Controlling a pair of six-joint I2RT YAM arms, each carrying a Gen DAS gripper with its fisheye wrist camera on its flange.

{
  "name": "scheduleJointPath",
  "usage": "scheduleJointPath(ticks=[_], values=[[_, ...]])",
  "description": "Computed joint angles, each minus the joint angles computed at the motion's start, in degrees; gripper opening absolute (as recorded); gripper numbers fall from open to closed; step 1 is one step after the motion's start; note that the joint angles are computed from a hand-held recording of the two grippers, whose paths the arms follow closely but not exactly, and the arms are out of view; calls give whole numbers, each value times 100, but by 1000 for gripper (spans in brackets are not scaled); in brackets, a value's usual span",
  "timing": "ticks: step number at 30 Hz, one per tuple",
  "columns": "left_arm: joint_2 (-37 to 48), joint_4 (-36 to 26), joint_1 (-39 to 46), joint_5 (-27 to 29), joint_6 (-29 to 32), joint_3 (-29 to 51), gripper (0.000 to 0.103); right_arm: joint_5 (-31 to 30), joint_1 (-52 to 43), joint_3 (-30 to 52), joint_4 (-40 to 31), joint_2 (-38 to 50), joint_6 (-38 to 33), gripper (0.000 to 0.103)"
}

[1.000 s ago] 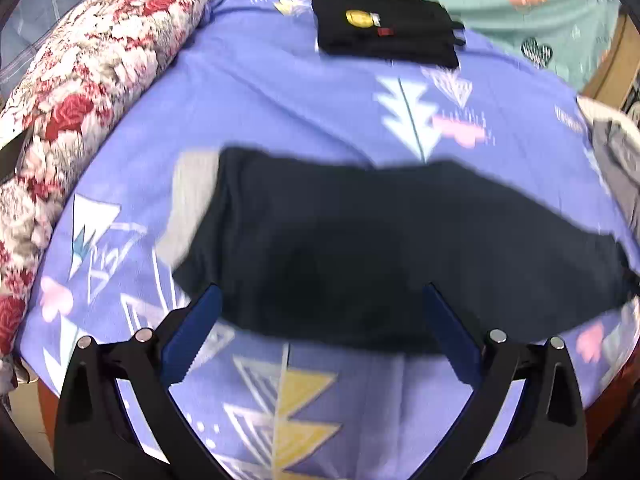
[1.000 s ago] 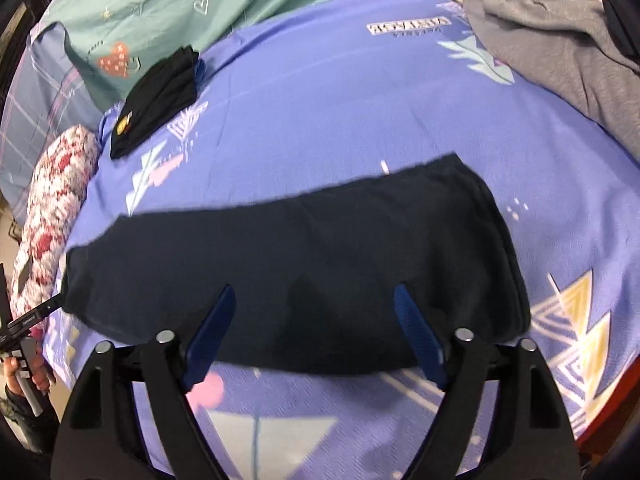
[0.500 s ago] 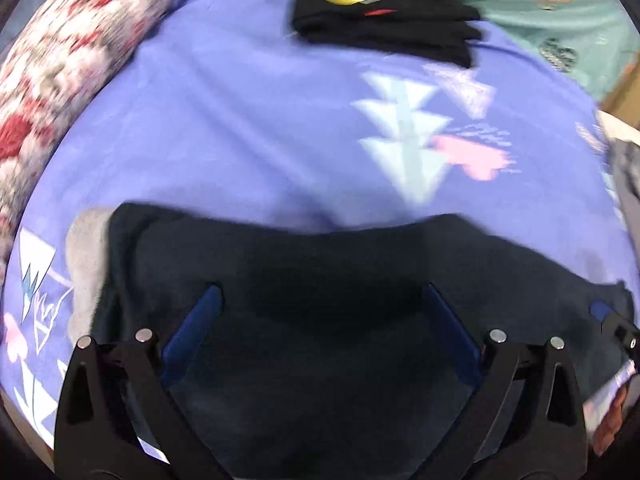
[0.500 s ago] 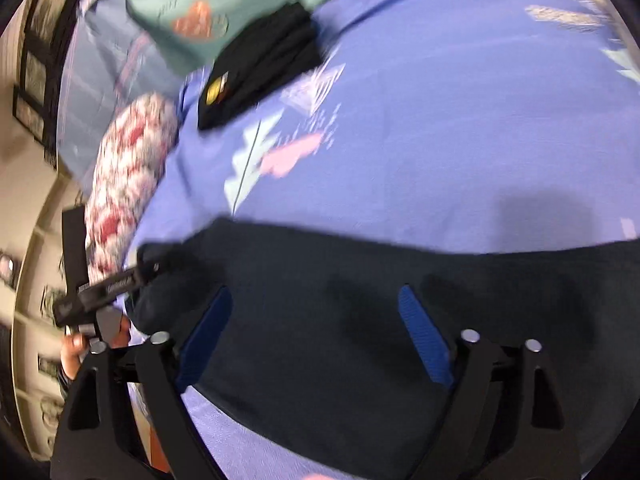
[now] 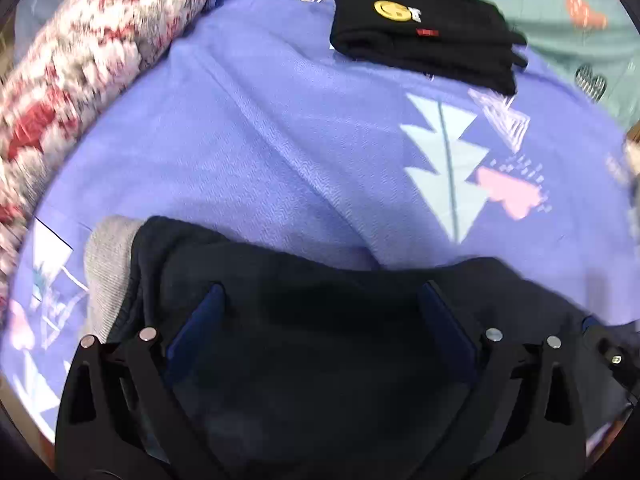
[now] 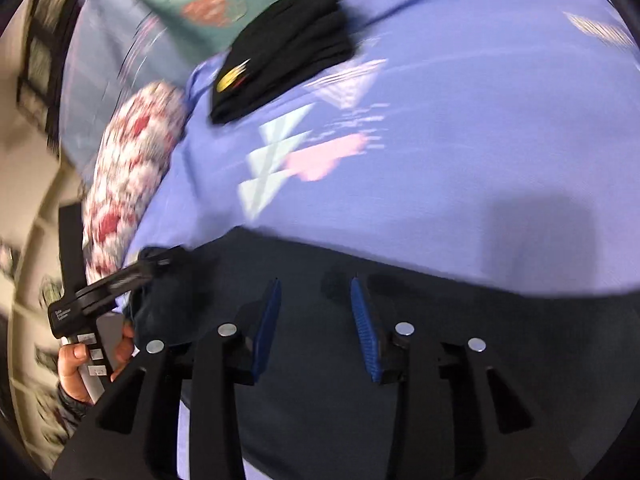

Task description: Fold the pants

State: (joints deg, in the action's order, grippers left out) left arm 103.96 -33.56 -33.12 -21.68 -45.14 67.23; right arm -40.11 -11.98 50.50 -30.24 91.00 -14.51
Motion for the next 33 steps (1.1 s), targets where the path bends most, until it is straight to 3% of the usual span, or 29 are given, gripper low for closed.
scheduleJointPath(ticks=[6, 10, 14, 18, 20, 21, 23, 24, 28, 31, 33], values=[[105, -62, 192, -25, 105, -80, 100, 211, 1090, 674, -60, 880, 446, 39], [-16, 180, 427, 248, 305, -256, 100, 151, 988, 797, 240, 1115, 686, 36], [-17, 161, 515, 294, 361, -188, 100, 1127, 888, 467, 795, 708, 1093, 39], [-427, -28, 272, 37, 246, -348, 99, 281, 398, 439, 295, 591, 656, 40], [-687, -25, 74, -159, 288, -538, 99, 16, 177, 327, -191, 398, 25, 51], [-728, -61, 14, -276, 317, -597, 100, 67, 122, 323, -339, 410, -85, 51], [-533, -397, -6, -578, 207, -532, 100, 293, -189, 211, -484, 438, -262, 51], [-456, -449, 95, -513, 175, -572, 100, 49, -566, 223, -702, 543, -610, 51], [-839, 88, 395, 32, 246, -1171, 100, -269, -2154, 428, -1308, 749, -1477, 51], [-967, 46, 323, 45, 213, -1232, 100, -289, -3150, 892, -1626, 1060, -1797, 51], [-1108, 37, 270, 103, 146, -1265, 100, -144, -3638, 1073, -1338, 1089, -1648, 51]])
